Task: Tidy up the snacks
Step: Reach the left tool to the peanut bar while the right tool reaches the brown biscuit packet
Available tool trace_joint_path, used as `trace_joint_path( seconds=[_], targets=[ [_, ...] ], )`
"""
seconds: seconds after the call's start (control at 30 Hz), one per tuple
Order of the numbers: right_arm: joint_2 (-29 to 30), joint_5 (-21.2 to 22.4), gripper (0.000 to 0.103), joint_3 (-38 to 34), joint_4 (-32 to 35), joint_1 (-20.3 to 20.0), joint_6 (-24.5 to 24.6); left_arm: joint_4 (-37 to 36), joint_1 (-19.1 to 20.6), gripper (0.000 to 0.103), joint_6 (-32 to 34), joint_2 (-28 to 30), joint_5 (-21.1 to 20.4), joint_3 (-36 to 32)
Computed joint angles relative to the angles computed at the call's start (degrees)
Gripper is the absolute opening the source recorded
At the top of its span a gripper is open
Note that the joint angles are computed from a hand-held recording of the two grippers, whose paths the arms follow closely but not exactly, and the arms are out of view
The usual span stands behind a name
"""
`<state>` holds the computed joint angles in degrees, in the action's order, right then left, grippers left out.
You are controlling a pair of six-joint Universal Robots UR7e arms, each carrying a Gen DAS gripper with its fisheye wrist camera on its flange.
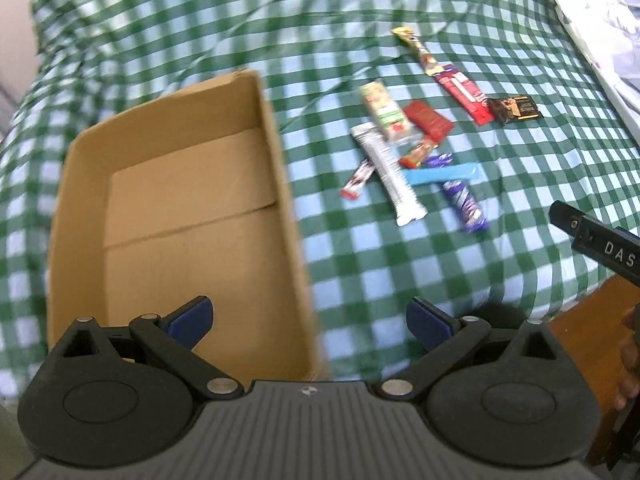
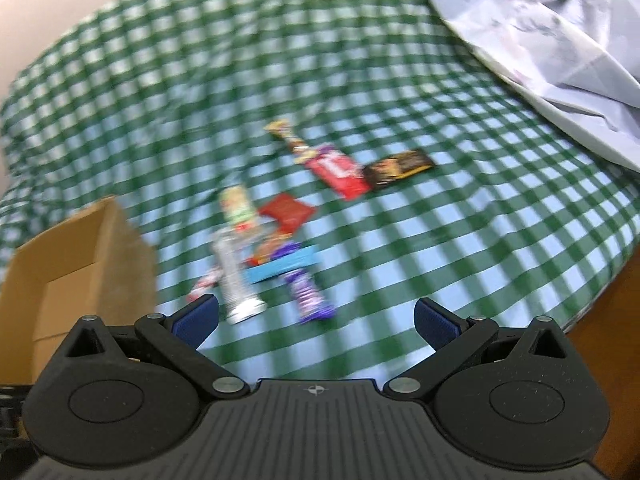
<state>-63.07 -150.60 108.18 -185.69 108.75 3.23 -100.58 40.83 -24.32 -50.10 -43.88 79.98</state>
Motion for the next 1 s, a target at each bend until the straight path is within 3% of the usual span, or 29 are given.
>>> trace_joint_path(
  seconds=[0.27,0.57,0.9,1.0],
  targets=[
    [-0.4,-1.0,0.103,-6.0,1.9,-8.4,-4.2,4.7,2.7,0.103,2.5,14.8,-0.6,-15.8],
    [2.0,3.4,0.103,-14.1,6.6,-14.8,-4.5,10.3,5.8,0.103,5.1,27.0,-2.0,-31.2],
    [6.0,6.0,0.103,-20.9,8.0,-18.5,-5.1,20.4,9.4,0.103,3.8,38.1,-0.6,-50.1],
    [7.1,7.6,0.103,-22.6,7.4,-19.0,-5.4,24.6,10.4,0.103,3.7,42.5,-0.3,-59.0]
  ],
)
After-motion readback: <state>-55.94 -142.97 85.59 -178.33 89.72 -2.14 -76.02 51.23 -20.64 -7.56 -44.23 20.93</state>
